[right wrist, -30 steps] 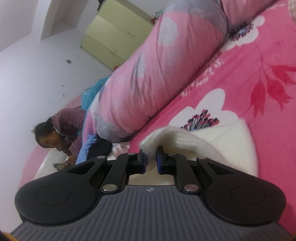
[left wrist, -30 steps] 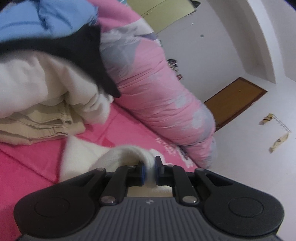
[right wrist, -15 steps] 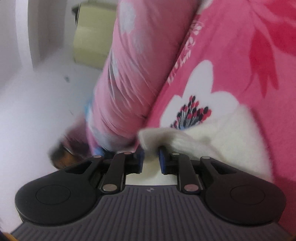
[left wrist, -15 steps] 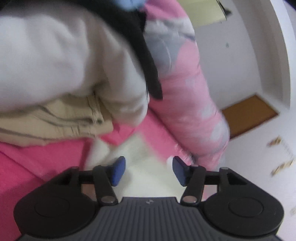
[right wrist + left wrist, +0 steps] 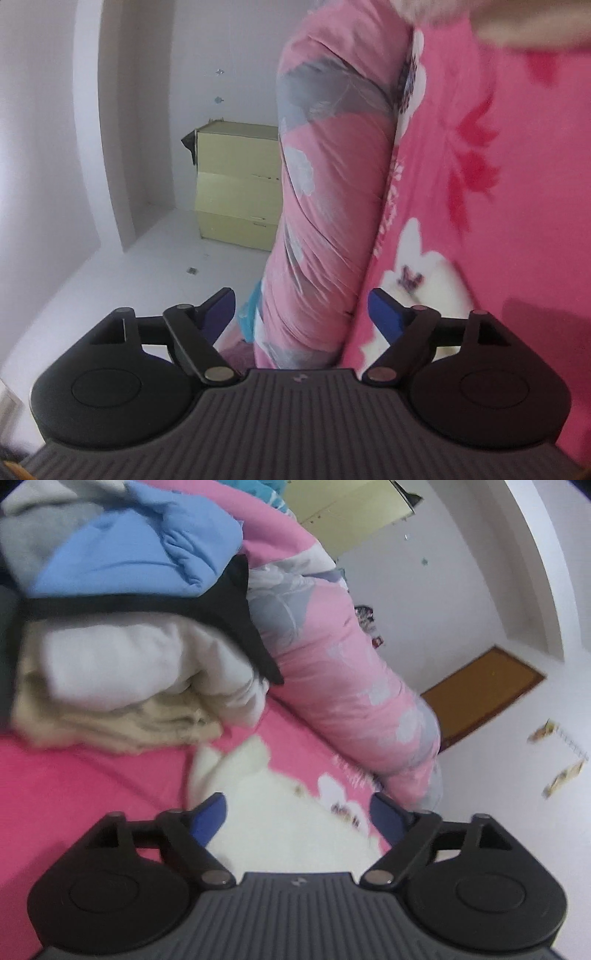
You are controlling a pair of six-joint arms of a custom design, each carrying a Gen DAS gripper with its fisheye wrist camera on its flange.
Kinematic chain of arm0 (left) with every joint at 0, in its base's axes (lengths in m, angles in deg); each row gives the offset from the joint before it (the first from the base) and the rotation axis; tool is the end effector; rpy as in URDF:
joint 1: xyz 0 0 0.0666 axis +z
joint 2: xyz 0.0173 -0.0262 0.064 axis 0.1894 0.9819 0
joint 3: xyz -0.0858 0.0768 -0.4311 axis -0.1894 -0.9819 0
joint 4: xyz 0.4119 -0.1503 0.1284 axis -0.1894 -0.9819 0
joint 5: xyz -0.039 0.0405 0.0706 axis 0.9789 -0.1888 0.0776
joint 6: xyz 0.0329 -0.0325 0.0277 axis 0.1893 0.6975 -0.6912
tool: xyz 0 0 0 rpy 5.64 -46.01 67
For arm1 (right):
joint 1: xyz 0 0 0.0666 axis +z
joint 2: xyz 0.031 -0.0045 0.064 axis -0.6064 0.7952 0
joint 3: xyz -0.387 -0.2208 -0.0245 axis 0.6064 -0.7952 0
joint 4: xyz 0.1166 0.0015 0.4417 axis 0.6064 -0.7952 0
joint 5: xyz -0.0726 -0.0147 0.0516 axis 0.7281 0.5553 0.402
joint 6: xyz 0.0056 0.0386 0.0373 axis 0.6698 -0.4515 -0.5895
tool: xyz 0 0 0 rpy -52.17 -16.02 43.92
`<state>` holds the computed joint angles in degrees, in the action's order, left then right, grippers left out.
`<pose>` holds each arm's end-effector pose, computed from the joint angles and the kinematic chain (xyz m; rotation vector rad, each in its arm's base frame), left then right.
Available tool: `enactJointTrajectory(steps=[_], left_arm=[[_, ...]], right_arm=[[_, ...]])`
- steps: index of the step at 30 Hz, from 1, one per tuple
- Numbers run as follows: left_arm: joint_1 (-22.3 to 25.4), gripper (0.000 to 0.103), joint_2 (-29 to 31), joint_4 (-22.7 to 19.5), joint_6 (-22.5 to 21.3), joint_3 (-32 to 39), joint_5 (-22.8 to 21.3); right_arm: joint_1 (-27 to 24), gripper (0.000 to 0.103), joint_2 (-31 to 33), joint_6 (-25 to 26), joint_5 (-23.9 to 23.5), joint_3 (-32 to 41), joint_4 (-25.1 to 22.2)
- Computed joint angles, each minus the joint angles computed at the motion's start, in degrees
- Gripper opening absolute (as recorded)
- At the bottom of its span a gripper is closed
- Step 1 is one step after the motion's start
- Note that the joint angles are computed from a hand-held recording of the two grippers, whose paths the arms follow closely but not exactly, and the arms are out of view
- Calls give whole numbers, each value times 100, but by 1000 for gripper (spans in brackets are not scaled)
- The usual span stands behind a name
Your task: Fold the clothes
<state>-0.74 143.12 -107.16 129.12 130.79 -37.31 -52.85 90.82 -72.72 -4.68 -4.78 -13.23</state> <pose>0.3821 -0.0849 0.5214 -0.6059 2.0173 -0.8319 0.5169 -0.1139 0.4441 0.5956 1.6620 1.5880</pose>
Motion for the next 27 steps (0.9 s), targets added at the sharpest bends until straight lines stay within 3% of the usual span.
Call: enactJointTrajectory(steps=[2,5,9,10,11,13,14,17,20,22,24,27], left_arm=[[-176,92,-153,-550,-96,5,-224],[-391,92,-526,-1048,-49,-207,-243],[-702,92,-1002,-1101,237,-647,-8],[-793,92,-1054,-1038,353,-756,35],[-869,92,-1077,-936,513,-856,75],[-1005,92,-1115,-701,875,-1048,156],[-1068,92,-1122,-528,1028,-1143,153],[-1265,92,-1093,-33,1370,-1320,-271],[-1309,92,-916,317,1596,-1351,-558],[-1357,92,-773,385,1509,-1279,-726],[-1409,91,-590,329,1283,-1134,-888],[-1481,75,-293,187,910,-904,-1103]], right_arm=[[-210,80,-430,682,-242,-208,-828],[-516,81,-1077,2029,-505,-426,-2574],[-552,82,-1509,3748,-769,-493,-4808],[-526,82,-1591,4145,-786,-516,-5275],[-471,82,-1638,4295,-796,-537,-5454],[-344,82,-1750,4456,-808,-635,-5615],[-255,82,-1771,4307,-787,-684,-5449],[-23,80,-1684,3757,-735,-736,-4928],[260,76,-1454,3788,-302,-526,-5044],[421,73,-1302,3942,53,-335,-5145],[546,66,-1189,3850,355,-286,-4959],[629,57,-1054,3558,599,-303,-4559]])
